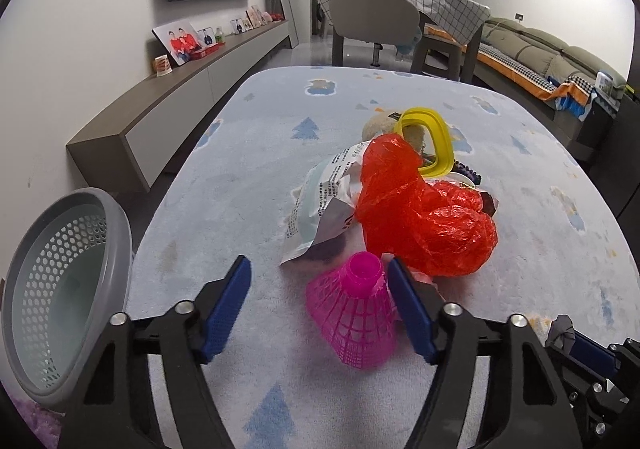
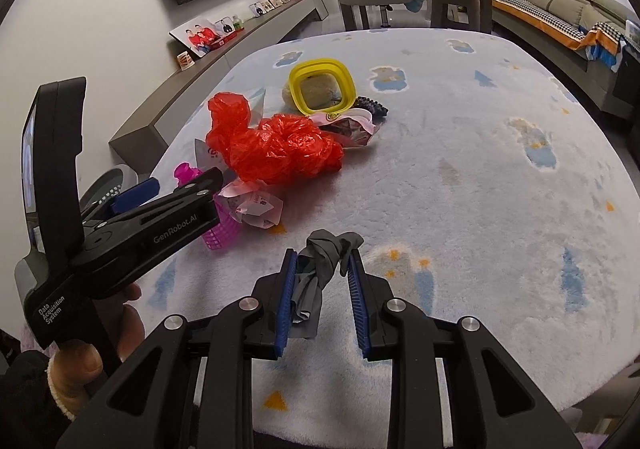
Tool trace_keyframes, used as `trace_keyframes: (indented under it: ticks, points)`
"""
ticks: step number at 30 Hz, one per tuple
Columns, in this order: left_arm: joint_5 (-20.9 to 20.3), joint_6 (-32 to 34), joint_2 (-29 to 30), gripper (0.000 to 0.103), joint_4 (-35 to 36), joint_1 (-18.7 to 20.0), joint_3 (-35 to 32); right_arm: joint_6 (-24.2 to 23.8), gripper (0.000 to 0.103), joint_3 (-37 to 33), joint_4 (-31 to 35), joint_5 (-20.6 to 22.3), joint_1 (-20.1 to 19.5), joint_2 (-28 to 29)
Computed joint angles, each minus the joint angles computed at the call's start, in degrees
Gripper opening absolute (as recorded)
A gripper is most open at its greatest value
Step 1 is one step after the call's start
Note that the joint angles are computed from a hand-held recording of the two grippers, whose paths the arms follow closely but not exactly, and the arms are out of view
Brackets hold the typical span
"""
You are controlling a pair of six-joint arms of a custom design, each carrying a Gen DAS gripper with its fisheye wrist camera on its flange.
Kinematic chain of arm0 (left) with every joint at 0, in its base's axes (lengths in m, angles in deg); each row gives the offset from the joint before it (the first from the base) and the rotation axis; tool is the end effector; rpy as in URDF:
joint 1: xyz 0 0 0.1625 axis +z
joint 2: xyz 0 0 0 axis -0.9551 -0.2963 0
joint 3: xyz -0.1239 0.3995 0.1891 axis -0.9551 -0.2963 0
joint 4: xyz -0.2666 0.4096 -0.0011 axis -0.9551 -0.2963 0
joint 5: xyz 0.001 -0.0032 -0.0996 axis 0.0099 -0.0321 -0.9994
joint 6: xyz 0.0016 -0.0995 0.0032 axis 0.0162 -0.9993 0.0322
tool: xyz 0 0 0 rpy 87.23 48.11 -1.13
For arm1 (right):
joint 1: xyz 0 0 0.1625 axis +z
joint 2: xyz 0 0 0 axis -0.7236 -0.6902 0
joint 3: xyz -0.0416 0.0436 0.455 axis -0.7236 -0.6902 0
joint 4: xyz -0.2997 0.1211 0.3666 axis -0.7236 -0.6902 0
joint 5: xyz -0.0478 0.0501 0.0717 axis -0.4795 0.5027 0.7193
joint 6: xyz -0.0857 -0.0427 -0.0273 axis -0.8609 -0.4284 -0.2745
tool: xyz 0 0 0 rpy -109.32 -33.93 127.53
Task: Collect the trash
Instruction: 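Grasp the pink mesh cone with the left tool while the right tool holds the bow, then carry both items over the grey basket and open both tools to drop them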
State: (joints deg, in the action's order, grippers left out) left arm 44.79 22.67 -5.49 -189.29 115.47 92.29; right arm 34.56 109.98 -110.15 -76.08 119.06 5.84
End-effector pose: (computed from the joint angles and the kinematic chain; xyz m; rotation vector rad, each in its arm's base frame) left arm -0.2402 -0.5216 -0.1078 0.2898 2.1965 -0.9433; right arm -0.0212 -0.4622 0.1738 0.4844 -2.5188 0.7116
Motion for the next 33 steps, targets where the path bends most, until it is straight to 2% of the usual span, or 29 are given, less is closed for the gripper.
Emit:
trace_keyframes:
  ticks: [3,4,13,20,29,31,33]
  points:
    - [-3.1,1.1,-0.6,0.04,-1.1,0.5,0.4,-0.2,0.025,0.0,-0.1,-0.2,0.1,0.2]
    - [-3.7,1.7,-0.7,0.03,-1.7,0.5,0.5,-0.1,0.025,0.0,-0.1,-0.3,0.2,0.2]
    - [-3.0,1.5,-2.7,0.029,-2.8,-0.8,3.4,-0.6,0.025,0.3,-1.2,-1.0,1.2,0.9]
    - [-1.2,-4.0,-7.9,0.029,0.3,-2.2,8.6,-0.5,0.025,0.7,-0.8,-1.2,3.3,1.5]
    - [4.9,-20.3,-20.6,0.029,17.2,-3.4,17.9,-0.2,0.025,-0.2,2.0,-2.0,11.6,4.6]
    - [6.8,-25.9,-24.5,0.029,24.3,-3.3,19.7,0.3,0.025,-1.2,3.6,-2.0,13.8,6.1]
    - [7.7,-29.2,-27.8,0.029,28.5,-3.0,21.3,0.4,0.025,-2.4,4.7,-2.2,15.9,7.8]
